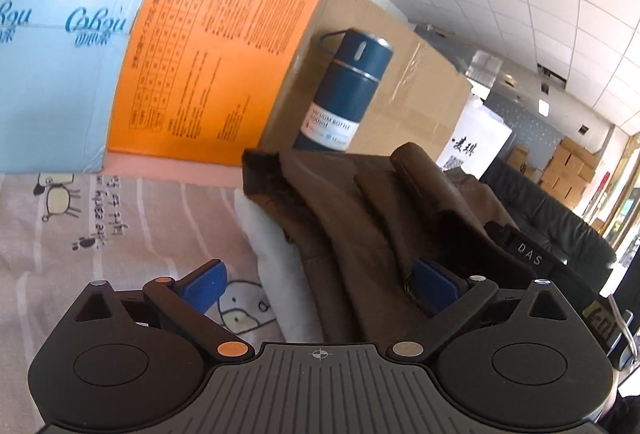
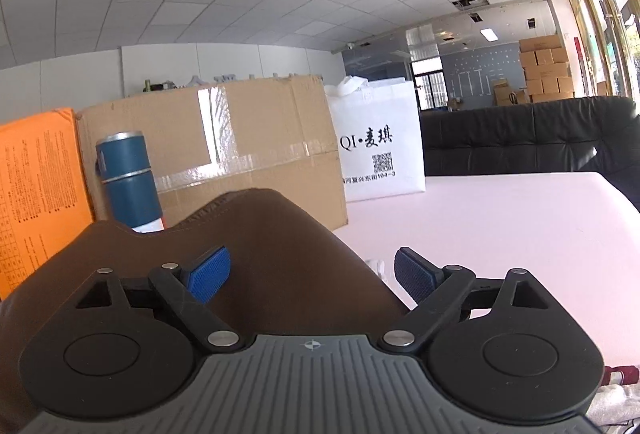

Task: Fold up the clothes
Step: 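Carry the jacket with both grippers and lower it onto the clothes stack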

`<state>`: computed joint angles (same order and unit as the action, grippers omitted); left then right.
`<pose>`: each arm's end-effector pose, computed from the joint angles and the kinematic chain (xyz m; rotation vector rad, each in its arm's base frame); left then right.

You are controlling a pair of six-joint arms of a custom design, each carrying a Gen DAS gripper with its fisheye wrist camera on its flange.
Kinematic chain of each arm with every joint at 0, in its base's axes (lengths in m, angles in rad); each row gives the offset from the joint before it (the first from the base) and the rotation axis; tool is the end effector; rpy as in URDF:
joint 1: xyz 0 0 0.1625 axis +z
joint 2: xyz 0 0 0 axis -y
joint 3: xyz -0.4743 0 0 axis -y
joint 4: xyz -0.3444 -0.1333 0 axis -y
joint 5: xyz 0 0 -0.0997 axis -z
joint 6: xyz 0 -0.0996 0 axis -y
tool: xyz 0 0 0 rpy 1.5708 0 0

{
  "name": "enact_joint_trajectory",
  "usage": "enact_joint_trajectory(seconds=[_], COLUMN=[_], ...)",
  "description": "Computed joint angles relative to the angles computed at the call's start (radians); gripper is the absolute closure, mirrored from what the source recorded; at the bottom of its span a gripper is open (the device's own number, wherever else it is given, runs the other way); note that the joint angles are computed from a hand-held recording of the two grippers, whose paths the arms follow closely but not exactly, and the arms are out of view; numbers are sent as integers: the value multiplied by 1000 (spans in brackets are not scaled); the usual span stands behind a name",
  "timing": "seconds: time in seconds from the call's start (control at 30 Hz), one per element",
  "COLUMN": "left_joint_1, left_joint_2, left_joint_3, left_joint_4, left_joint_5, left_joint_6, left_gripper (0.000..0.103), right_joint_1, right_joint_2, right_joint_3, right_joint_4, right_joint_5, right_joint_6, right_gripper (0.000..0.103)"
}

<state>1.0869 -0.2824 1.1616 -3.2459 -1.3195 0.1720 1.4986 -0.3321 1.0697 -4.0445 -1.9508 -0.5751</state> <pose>-0.2387 -0.7939 0.0331 0.7551 2.6773 -1.2081 0.0400 -0.7830 0.1991 0.0474 -1.6819 1.7363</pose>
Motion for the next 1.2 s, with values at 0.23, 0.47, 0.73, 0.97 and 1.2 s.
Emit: enact_joint_trajectory(seconds=[0.23, 0.47, 0.73, 0.97, 1.2], left_joint_1=[-11, -33, -57, -63, -46], left_joint_2=[-7, -73, -218, -301, -338], left_joint_3=[20, 145, 407, 532, 515], left_joint_4=[-16, -131, -368, -498, -362], left_joint_5=[31, 73, 74, 2, -169], left_joint_6=[37, 88, 189, 353, 338], left_gripper=[0, 0, 0, 0, 0], right_joint_1=[-5, -20, -40, 13, 95], right_joint_2=[19, 5, -36, -132, -298], right_joint_3=[-37, 10, 178, 444, 807], right_joint_4=[37, -14, -275, -472, -351], right_joint_5=[-40, 21, 210, 224, 354], right_joint_6=[12, 58, 188, 242, 152], right_gripper=[3, 0, 0, 0, 0])
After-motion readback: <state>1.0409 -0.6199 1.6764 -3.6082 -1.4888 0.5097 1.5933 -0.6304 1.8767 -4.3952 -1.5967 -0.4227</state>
